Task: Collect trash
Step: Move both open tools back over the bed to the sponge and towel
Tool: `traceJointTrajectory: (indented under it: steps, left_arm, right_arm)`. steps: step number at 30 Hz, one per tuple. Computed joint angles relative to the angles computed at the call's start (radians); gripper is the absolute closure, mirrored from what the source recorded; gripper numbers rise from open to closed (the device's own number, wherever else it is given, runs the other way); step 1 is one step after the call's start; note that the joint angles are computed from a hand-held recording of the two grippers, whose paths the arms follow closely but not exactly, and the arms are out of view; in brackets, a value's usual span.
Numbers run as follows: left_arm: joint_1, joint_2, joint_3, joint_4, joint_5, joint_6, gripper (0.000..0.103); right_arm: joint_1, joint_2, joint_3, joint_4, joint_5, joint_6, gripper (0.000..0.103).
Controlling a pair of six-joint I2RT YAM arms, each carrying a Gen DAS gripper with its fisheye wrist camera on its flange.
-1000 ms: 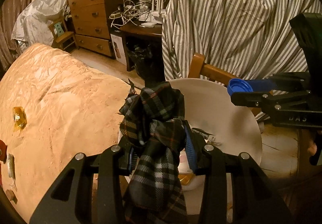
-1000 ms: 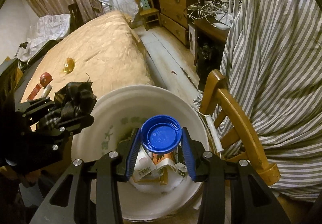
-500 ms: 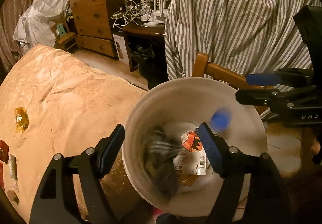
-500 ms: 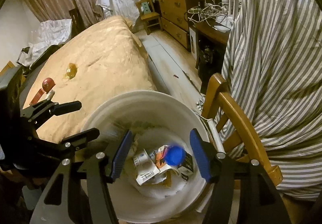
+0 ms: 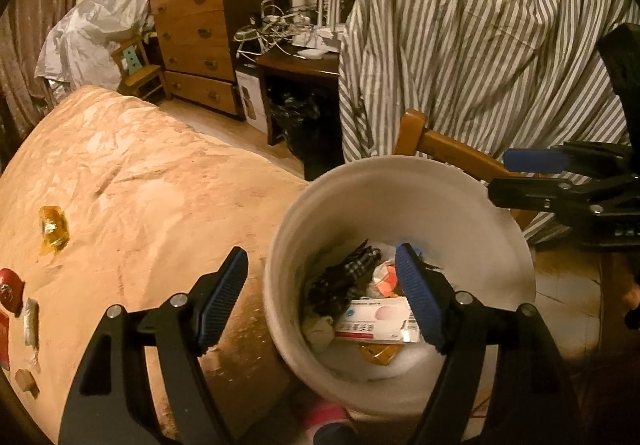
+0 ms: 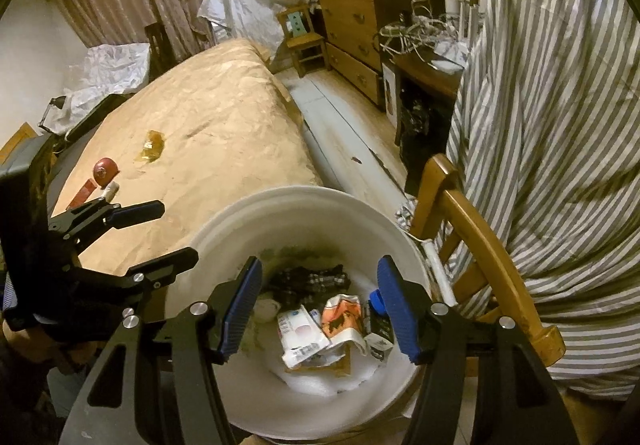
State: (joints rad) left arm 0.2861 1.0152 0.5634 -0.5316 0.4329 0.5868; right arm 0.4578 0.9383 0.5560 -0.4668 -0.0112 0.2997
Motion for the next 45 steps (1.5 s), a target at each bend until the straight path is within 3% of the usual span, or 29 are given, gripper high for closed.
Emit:
traceJointTrajectory:
  steps: [7, 14, 20, 30, 35, 39, 45]
  left_arm:
    - [0.207, -0.016, 0.016, -0.061, 0.097, 0.122, 0.03]
    - [0.456, 0.061, 0.057, -0.11, 0.196, 0.284, 0.03]
    - [0.642, 0.192, 0.132, -0.136, 0.258, 0.406, 0.03]
    - [0.828, 0.441, 0.282, -0.108, 0.288, 0.472, 0.027]
    - [0.937, 0.667, 0.428, -0.054, 0.26, 0.464, 0.026]
    - [1.02, 0.913, 0.635, -0.01, 0.199, 0.395, 0.026]
    - [1.062, 1.241, 1.046, -0.132, 0.147, 0.274, 0.026]
  right_arm:
    - [0.244, -0.011, 0.039, 0.02, 0.158, 0.09, 0.028]
    - [0.491, 0.157, 0.157, 0.1, 0.294, 0.162, 0.02]
    - [0.604, 0.336, 0.276, 0.167, 0.328, 0.191, 0.014]
    - [0.693, 0.656, 0.535, 0.222, 0.312, 0.173, 0.011]
    - [0.717, 0.841, 0.678, 0.243, 0.251, 0.167, 0.011]
    - [0.724, 0.971, 0.786, 0.254, 0.208, 0.164, 0.011]
    - [0.718, 1.146, 0.948, 0.253, 0.135, 0.156, 0.011]
